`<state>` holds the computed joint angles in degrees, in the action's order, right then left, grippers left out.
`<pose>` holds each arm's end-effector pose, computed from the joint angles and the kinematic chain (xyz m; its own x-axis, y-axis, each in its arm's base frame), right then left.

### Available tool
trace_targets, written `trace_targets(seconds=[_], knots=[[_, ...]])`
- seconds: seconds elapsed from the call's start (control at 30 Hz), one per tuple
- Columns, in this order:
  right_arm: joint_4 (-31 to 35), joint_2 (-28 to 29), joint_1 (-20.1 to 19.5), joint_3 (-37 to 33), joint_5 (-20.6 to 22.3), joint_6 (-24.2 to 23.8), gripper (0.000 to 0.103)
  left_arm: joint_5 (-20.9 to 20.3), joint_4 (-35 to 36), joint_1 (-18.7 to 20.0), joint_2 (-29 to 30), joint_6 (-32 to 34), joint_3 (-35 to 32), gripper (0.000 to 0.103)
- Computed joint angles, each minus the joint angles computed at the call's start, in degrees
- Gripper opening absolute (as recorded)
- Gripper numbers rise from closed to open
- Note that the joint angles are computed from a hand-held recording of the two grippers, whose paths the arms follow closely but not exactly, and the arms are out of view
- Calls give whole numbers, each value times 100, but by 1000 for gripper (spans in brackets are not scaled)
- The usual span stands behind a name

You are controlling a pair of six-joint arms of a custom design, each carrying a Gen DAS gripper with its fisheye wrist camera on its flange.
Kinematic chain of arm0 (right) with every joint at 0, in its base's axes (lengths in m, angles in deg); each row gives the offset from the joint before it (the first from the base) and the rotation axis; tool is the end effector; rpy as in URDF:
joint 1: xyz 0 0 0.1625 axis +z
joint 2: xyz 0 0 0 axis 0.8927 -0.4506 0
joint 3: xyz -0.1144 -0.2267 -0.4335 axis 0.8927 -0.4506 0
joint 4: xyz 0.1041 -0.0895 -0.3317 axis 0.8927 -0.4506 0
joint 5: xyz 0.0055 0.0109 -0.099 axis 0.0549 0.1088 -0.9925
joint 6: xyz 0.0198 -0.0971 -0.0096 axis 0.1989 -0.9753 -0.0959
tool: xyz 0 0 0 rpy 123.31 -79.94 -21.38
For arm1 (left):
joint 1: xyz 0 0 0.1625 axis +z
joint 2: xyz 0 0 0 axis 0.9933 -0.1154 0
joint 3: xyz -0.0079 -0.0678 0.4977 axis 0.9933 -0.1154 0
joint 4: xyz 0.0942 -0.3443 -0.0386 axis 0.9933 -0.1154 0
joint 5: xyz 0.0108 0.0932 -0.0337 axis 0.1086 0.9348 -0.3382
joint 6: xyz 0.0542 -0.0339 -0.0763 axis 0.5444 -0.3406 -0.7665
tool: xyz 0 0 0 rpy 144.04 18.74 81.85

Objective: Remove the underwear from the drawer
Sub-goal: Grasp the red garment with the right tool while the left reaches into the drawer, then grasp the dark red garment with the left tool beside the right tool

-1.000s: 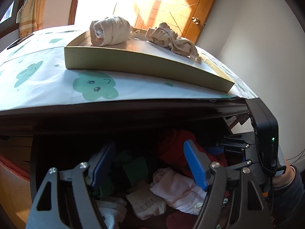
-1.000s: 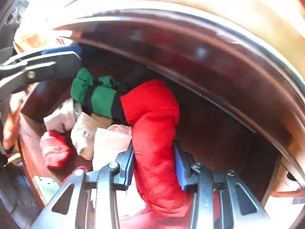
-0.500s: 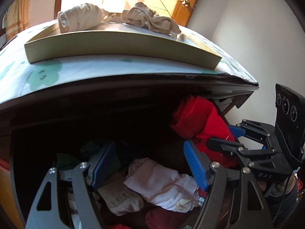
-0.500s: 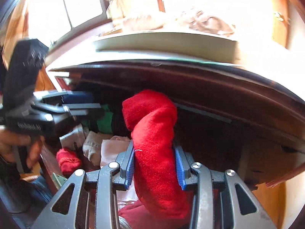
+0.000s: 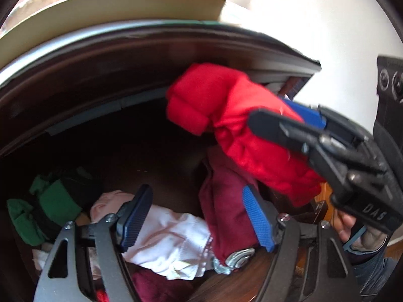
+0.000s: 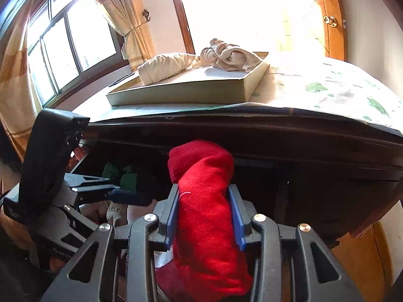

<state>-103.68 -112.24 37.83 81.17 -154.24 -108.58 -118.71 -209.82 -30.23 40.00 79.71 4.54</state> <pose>0.2332 -0.6097 0.2787 -0.7615 -0.4539 0.4628 -0.6412 0.6323 -0.4349 -0.2716 -0.6567 0.1596 -0.8235 0.3854 -0.4163 0.4807 0.8637 -0.1513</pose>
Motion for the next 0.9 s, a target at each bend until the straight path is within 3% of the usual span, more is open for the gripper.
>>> trace_targets(seconds=[0.07,0.13,0.2,0.27,0.47,0.57,0.67,0.77,0.9], knots=[[-148,-8,-17,17,-11,-20,38,-60,250,-21,89,3,-146,75],[-286,-16,-49,84,42,-17,27,-132,555,-21,171,-27,-314,75],[-421,-29,-62,130,83,-4,27,-178,789,-25,237,-57,-433,75],[-140,-55,-65,45,79,9,27,-186,985,-29,304,-115,-546,75],[167,50,14,3,-400,-250,28,-207,1316,-43,344,-152,-627,75],[420,84,16,-72,-573,-301,38,-417,1780,-12,523,-141,-953,75],[241,20,-62,-51,-471,-112,43,-546,2164,41,589,-105,-1175,75],[-18,-38,-111,2,-427,37,54,-585,2663,91,764,-147,-1554,75],[-119,-57,-133,73,-368,10,57,-694,3253,147,989,-273,-2024,75]])
